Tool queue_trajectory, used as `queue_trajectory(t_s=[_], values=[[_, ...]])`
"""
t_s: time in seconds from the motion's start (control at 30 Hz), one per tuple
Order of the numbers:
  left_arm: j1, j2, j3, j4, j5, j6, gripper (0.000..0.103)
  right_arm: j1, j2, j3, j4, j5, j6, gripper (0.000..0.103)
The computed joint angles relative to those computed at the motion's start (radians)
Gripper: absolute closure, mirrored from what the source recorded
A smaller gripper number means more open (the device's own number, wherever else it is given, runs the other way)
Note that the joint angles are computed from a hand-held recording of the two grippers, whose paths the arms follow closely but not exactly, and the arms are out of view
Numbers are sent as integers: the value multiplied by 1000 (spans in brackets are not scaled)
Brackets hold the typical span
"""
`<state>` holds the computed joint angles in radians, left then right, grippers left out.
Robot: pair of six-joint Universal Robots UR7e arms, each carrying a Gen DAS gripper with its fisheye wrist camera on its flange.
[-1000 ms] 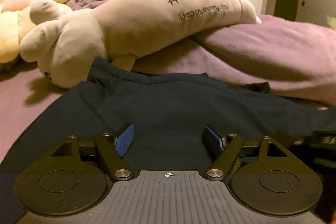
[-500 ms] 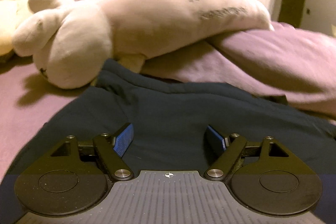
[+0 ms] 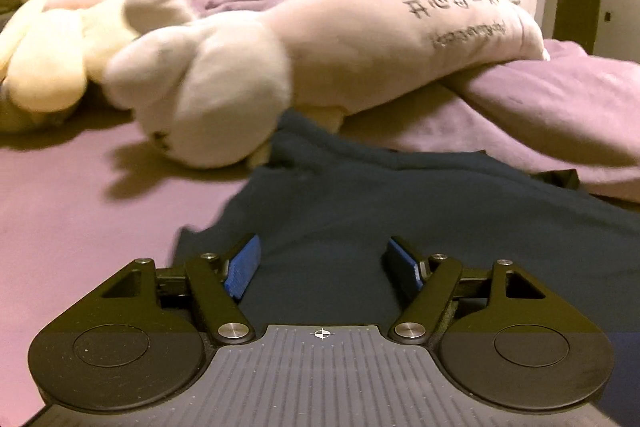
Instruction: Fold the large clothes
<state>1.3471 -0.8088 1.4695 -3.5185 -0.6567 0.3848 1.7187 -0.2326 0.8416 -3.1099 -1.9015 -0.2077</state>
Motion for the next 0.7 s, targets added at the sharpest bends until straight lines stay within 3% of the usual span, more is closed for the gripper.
queue_trajectory(t_s=[0.07,0.1,0.17,0.27,0.33,0.47,0.53,0.63,0.7], values=[[-1,-58,84,-23,-3,-20,26,11,-81,151,-51,-48,-24,59],[-10,-83,125,-40,26,0,25,15,-128,235,-69,-77,-20,37],[-28,-115,192,-78,118,35,15,0,-230,413,-111,-40,27,36],[-27,-263,374,16,67,-123,14,-28,-369,627,-121,35,150,36],[-39,-386,483,151,44,-272,15,-41,-433,726,-138,76,190,36],[-24,-596,610,379,-189,-543,17,-63,-499,818,-123,163,239,36],[-22,-617,622,393,-253,-556,17,-64,-496,810,-107,173,272,35],[-39,-558,577,373,-170,-499,16,-83,-495,790,-61,253,370,34],[-28,-534,537,431,-156,-556,25,-96,-495,780,-35,306,435,34]])
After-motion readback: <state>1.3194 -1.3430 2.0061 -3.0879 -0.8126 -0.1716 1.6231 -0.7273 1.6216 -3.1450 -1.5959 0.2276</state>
